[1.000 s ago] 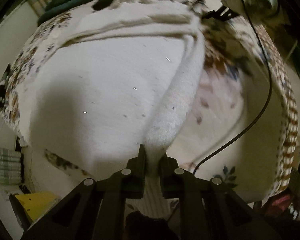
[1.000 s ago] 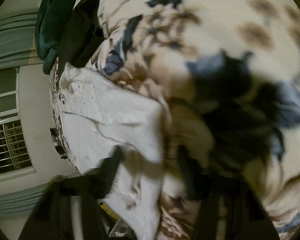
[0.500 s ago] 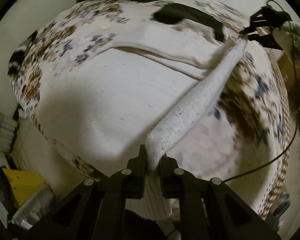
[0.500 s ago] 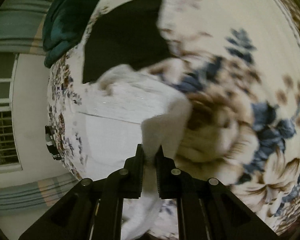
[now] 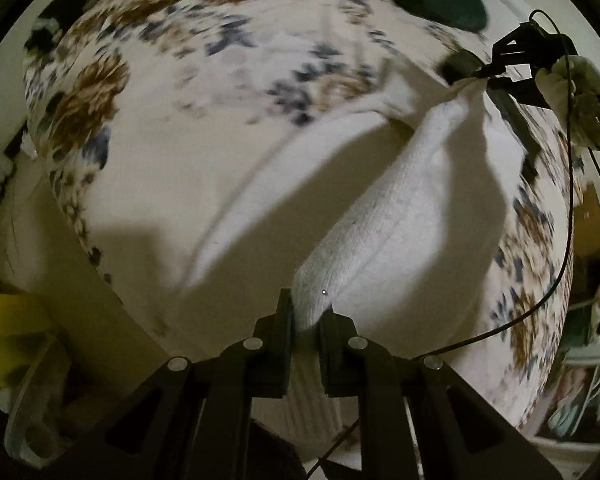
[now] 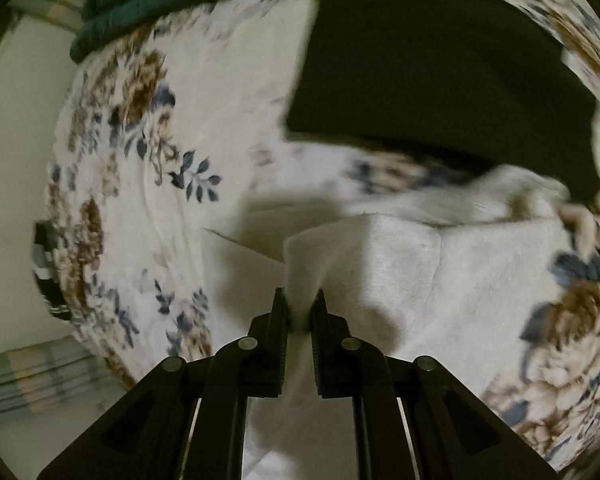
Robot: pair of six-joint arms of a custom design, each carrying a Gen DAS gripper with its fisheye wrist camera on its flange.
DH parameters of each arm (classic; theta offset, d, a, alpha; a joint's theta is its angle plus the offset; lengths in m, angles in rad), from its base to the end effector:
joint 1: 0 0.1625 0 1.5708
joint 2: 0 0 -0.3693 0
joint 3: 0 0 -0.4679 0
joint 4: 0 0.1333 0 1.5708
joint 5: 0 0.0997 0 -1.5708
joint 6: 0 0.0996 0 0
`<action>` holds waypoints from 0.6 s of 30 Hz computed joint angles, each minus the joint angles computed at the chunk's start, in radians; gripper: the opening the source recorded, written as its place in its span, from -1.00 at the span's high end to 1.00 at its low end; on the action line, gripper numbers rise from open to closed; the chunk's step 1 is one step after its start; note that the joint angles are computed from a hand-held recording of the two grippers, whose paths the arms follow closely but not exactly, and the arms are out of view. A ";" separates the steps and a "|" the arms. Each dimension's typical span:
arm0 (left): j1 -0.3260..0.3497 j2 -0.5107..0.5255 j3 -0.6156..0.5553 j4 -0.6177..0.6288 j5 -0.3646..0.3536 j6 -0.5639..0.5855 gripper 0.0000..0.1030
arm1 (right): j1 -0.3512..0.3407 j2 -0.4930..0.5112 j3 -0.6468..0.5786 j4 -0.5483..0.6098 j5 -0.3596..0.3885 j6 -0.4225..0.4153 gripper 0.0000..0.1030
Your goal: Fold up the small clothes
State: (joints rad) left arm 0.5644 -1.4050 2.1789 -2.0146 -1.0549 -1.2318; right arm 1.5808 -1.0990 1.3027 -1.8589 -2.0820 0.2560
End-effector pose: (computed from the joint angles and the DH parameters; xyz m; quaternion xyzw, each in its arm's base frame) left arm -0.2926 -0.4012 0.0854 -0.0656 0.9524 -0.1570 0.2528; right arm 0.0919 -0.7319 0.3186 -0.1292 -0.9580 0.0740 0.2450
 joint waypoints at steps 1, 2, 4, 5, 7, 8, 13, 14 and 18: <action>0.017 -0.018 0.014 -0.013 -0.002 0.001 0.83 | 0.012 0.045 -0.029 0.004 -0.022 0.012 0.80; 0.039 -0.036 0.031 -0.034 -0.010 0.010 0.83 | 0.017 0.074 -0.048 0.011 -0.036 0.020 0.80; 0.065 -0.048 0.047 -0.047 -0.017 0.021 0.83 | 0.034 0.149 -0.100 0.031 -0.079 0.030 0.80; 0.081 -0.055 0.059 -0.061 -0.028 0.031 0.83 | 0.039 0.172 -0.112 0.032 -0.091 0.035 0.80; 0.104 -0.062 0.075 -0.081 -0.043 0.046 0.83 | 0.049 0.219 -0.142 0.049 -0.116 0.049 0.80; 0.120 -0.064 0.084 -0.089 -0.056 0.060 0.83 | 0.053 0.235 -0.149 0.050 -0.126 0.053 0.80; 0.216 -0.071 0.117 -0.168 -0.143 0.098 0.66 | 0.064 0.306 -0.193 0.096 -0.173 0.062 0.75; 0.226 -0.072 0.116 -0.155 -0.147 0.097 0.66 | 0.062 0.308 -0.194 0.095 -0.162 0.060 0.70; 0.253 -0.122 0.140 -0.123 -0.157 0.094 0.48 | 0.048 0.254 -0.141 0.049 -0.042 0.031 -0.07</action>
State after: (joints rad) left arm 0.8175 -1.5274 2.3190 -2.1380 -1.2116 -1.1375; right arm 1.6286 -0.8451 1.1620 -1.8099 -2.1237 0.2867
